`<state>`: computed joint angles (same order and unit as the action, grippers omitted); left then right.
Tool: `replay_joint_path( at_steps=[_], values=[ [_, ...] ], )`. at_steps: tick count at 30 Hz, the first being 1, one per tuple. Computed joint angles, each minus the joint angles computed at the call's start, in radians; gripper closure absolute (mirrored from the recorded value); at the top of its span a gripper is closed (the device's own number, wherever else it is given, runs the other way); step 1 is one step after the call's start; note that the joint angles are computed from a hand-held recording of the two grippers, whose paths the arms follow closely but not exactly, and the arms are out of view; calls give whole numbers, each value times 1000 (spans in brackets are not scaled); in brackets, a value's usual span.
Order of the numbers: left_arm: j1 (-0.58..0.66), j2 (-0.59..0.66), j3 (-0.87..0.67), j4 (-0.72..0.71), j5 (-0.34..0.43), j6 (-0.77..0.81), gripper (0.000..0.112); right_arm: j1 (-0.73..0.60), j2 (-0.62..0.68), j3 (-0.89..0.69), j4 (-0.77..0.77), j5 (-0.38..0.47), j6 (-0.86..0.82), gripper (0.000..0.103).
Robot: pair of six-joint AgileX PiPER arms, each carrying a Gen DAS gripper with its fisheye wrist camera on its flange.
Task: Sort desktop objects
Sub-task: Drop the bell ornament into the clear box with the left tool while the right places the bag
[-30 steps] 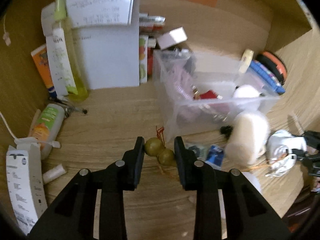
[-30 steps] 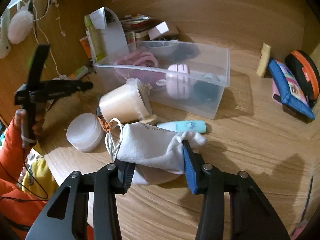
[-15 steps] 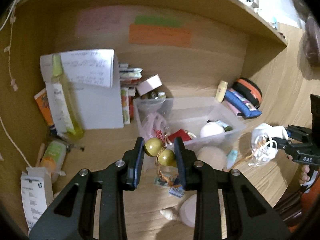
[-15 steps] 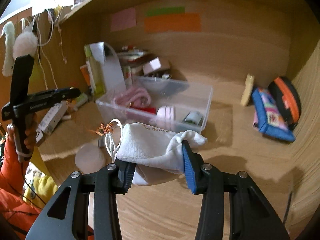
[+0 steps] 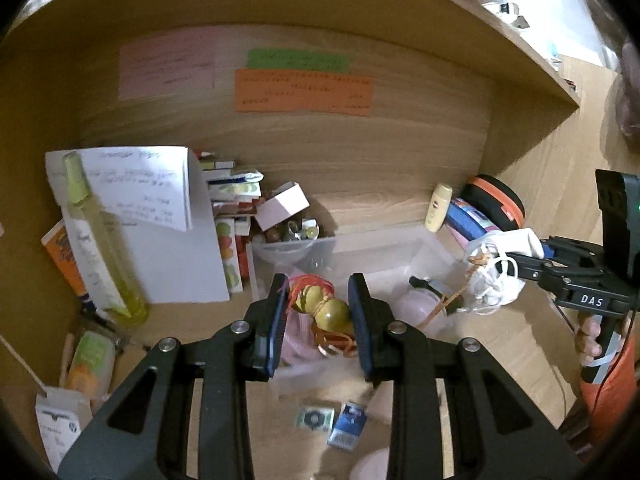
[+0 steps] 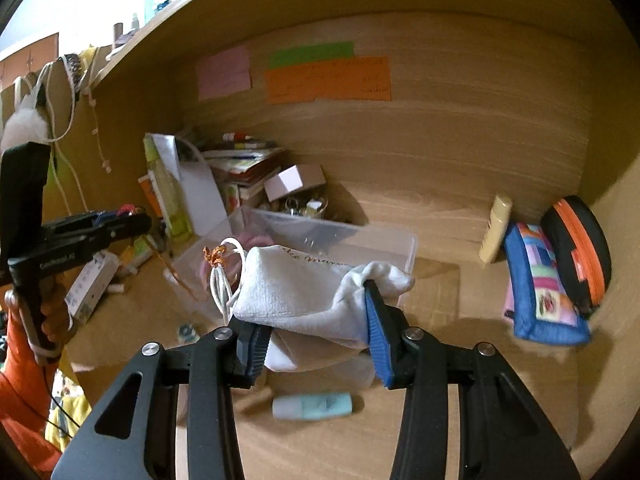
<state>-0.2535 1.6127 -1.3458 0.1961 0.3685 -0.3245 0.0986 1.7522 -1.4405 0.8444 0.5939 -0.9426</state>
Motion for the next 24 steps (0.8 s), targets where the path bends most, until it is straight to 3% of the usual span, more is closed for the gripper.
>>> replay_joint_path(
  at_steps=[8,12,15,19,24],
  values=[
    [40,185,-222,-176,88,151,82,52,167,-220,-169,16,193,64],
    [54,273,-314,-230,136,191,82,86,257,-323,-323,11,352,64],
    [61,307,-321,-280,133,231,82,102,310,-365,-400,16,426,64],
    [59,344,-342,-304,152,271,82,97,330,-377,-387,16,421,63],
    [54,356,-333,-317,148,297,82,121,350,-367,-493,-43,498,59]
  ],
)
